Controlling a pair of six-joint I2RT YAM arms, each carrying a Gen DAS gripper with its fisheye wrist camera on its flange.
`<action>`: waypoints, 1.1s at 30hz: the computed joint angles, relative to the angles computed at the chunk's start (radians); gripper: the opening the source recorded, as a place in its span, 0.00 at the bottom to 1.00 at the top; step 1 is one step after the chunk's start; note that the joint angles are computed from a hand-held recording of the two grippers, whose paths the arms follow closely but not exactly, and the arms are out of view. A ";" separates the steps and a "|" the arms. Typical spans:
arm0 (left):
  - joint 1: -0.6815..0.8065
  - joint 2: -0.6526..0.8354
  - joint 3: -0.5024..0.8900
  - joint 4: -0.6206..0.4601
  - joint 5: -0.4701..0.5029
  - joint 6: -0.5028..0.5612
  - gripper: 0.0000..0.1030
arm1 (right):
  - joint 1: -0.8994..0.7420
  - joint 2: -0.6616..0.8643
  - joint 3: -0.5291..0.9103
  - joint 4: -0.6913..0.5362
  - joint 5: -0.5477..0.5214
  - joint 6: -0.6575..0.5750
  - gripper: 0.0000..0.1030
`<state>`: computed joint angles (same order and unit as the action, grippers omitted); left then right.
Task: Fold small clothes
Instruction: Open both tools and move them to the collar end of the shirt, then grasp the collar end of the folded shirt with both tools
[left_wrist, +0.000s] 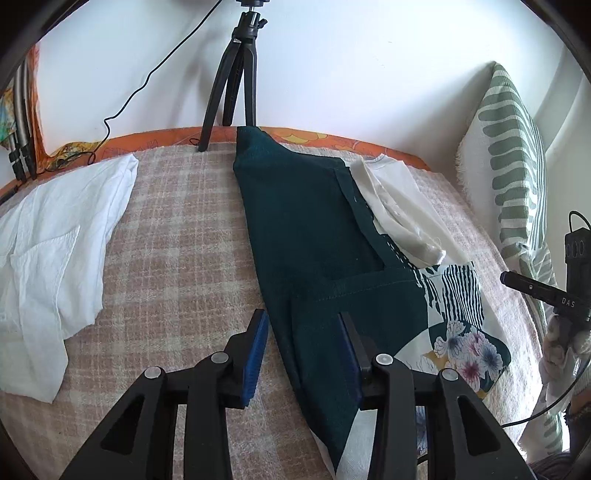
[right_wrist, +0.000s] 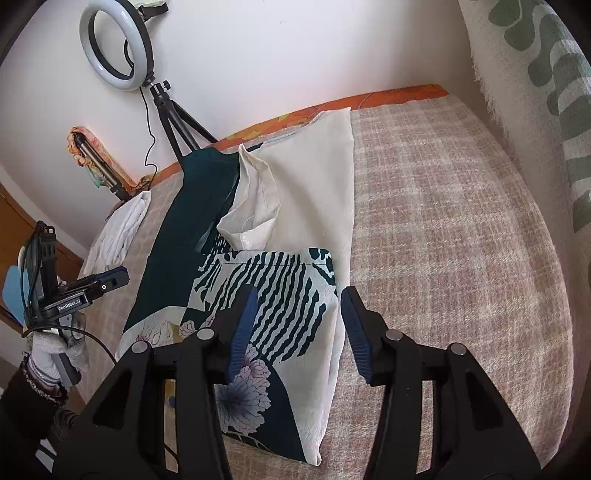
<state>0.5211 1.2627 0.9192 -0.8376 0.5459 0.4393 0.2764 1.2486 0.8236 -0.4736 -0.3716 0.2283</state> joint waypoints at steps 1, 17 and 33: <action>0.003 0.028 0.026 0.010 0.004 -0.014 0.40 | -0.008 0.019 0.025 -0.007 -0.002 -0.016 0.50; -0.126 0.484 0.395 0.184 -0.044 -0.196 0.52 | -0.111 0.589 0.546 -0.014 -0.133 -0.010 0.50; -0.174 0.814 0.704 0.212 -0.029 -0.322 0.41 | -0.065 0.990 0.976 -0.024 -0.134 0.034 0.55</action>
<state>0.3475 2.0768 1.6230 -0.6260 0.5166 0.1171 0.2112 2.2390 1.7995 -0.4972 -0.5059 0.2622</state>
